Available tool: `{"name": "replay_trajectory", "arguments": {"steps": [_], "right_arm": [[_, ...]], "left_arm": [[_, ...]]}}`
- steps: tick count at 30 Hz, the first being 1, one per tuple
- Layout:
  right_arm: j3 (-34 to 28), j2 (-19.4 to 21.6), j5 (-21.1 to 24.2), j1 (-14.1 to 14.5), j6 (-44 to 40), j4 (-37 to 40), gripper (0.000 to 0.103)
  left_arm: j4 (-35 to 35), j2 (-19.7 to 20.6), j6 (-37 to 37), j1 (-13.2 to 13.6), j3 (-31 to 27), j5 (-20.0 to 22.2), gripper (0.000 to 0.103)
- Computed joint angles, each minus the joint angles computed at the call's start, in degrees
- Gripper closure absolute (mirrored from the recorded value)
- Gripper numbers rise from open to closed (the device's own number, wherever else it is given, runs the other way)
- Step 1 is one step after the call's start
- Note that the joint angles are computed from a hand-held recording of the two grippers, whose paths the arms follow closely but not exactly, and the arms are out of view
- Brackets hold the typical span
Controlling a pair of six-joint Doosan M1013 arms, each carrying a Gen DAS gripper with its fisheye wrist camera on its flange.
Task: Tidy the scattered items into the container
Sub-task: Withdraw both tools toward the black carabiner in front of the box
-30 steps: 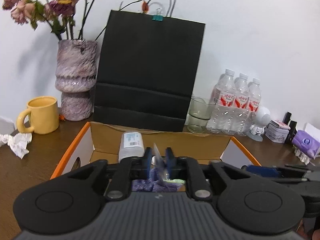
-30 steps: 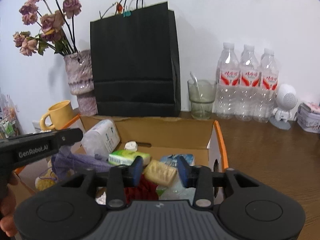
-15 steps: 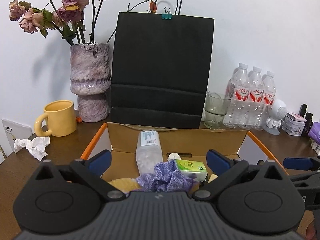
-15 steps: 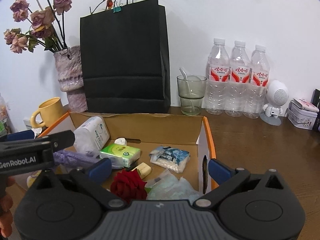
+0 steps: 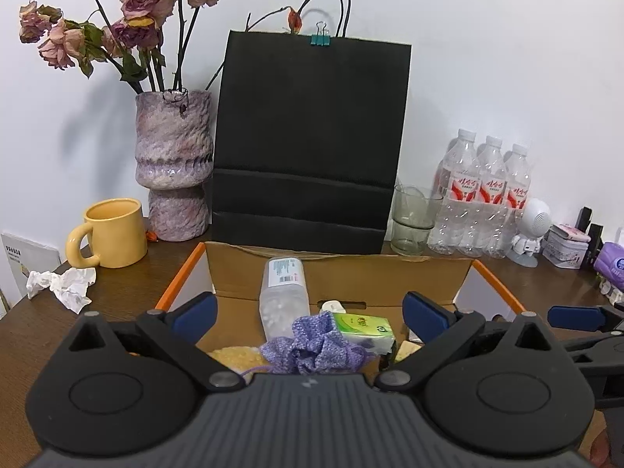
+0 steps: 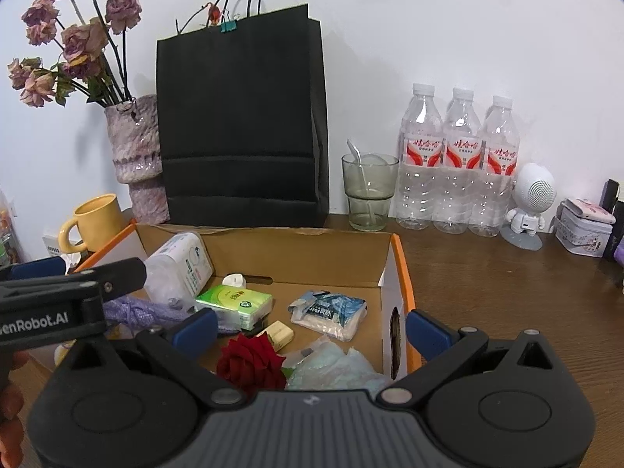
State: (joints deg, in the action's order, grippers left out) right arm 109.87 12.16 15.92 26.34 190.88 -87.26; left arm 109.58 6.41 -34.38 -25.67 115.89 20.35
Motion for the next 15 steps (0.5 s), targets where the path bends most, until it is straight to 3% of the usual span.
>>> {"name": "replay_trajectory", "arguments": {"steps": [15], "right_arm": [[4.31,-3.62,7.07,4.77,8.45,-6.33,0.0]], "left_arm": [[6.23,-5.76,-7.0,-1.56,6.07,1.49,0.0]]}}
